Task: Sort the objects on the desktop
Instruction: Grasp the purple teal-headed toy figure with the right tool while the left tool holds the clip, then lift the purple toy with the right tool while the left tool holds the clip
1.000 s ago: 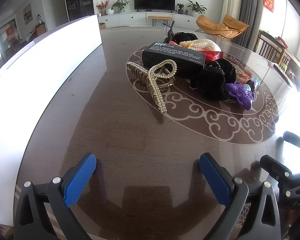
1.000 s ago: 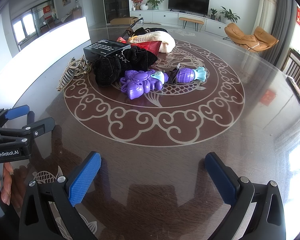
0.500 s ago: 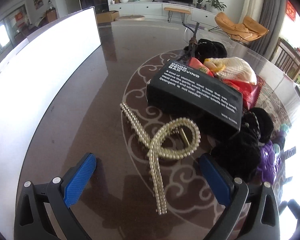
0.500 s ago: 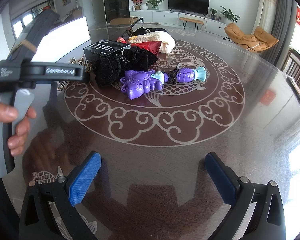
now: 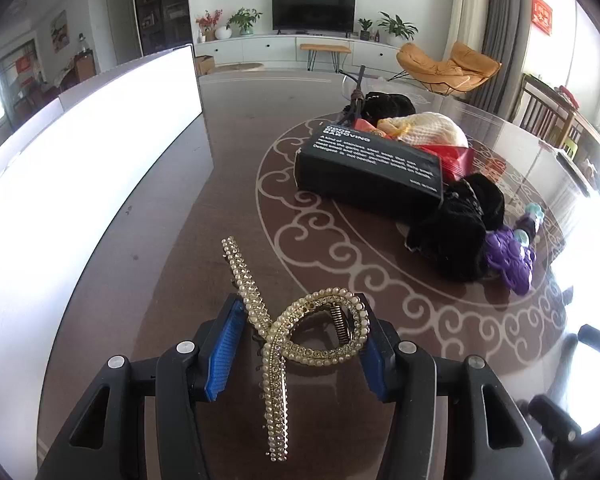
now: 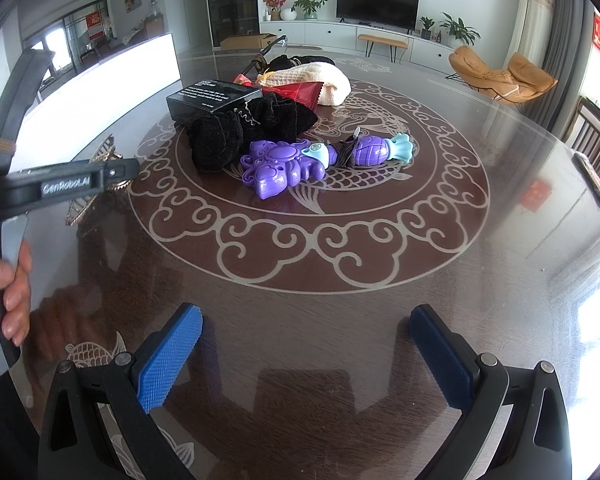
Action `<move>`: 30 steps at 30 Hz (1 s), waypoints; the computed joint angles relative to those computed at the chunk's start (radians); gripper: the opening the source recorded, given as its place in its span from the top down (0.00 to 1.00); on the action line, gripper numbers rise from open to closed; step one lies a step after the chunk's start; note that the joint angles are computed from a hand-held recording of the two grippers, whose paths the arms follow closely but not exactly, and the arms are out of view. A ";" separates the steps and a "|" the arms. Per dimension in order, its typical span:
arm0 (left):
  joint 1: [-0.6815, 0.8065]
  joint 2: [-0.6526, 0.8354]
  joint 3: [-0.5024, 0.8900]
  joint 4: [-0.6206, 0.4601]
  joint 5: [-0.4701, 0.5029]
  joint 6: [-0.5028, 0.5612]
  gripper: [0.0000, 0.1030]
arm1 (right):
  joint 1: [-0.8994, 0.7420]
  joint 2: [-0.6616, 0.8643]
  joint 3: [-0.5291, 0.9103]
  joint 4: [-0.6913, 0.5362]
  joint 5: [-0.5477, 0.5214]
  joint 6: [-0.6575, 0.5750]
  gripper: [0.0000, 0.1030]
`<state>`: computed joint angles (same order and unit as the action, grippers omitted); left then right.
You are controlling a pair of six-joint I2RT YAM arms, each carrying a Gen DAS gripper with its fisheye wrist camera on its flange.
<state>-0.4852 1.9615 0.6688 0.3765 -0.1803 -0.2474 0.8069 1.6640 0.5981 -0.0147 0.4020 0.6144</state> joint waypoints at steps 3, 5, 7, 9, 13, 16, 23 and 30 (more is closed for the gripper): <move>0.008 -0.039 -0.080 0.056 0.043 0.001 0.49 | -0.009 -0.016 -0.021 0.033 -0.019 -0.002 0.00; 0.015 -0.047 -0.097 0.070 0.059 0.002 0.49 | -0.084 -0.070 -0.088 0.147 -0.122 -0.002 0.00; 0.006 -0.044 -0.095 0.068 0.046 -0.001 0.49 | -0.202 -0.072 -0.059 0.125 -0.199 0.065 0.00; -0.003 -0.049 -0.097 0.055 0.022 0.009 0.48 | -0.322 -0.024 0.028 0.082 -0.288 0.106 0.03; -0.005 -0.039 -0.077 0.046 0.026 0.003 0.48 | -0.397 0.161 0.305 -0.071 -0.296 0.143 0.17; -0.005 -0.039 -0.073 0.043 0.027 0.001 0.48 | -0.352 0.267 0.472 -0.193 -0.201 0.147 0.29; -0.020 -0.029 -0.052 0.026 0.008 -0.002 0.48 | -0.228 0.223 0.387 -0.146 -0.139 -0.046 0.52; -0.023 -0.027 -0.046 0.020 0.004 -0.002 0.48 | -0.169 0.036 0.127 -0.070 -0.107 -0.134 0.49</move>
<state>-0.5081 1.9349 0.6224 0.3968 -0.1767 -0.2495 0.6377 1.6998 0.7248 -0.0847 0.2947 0.4802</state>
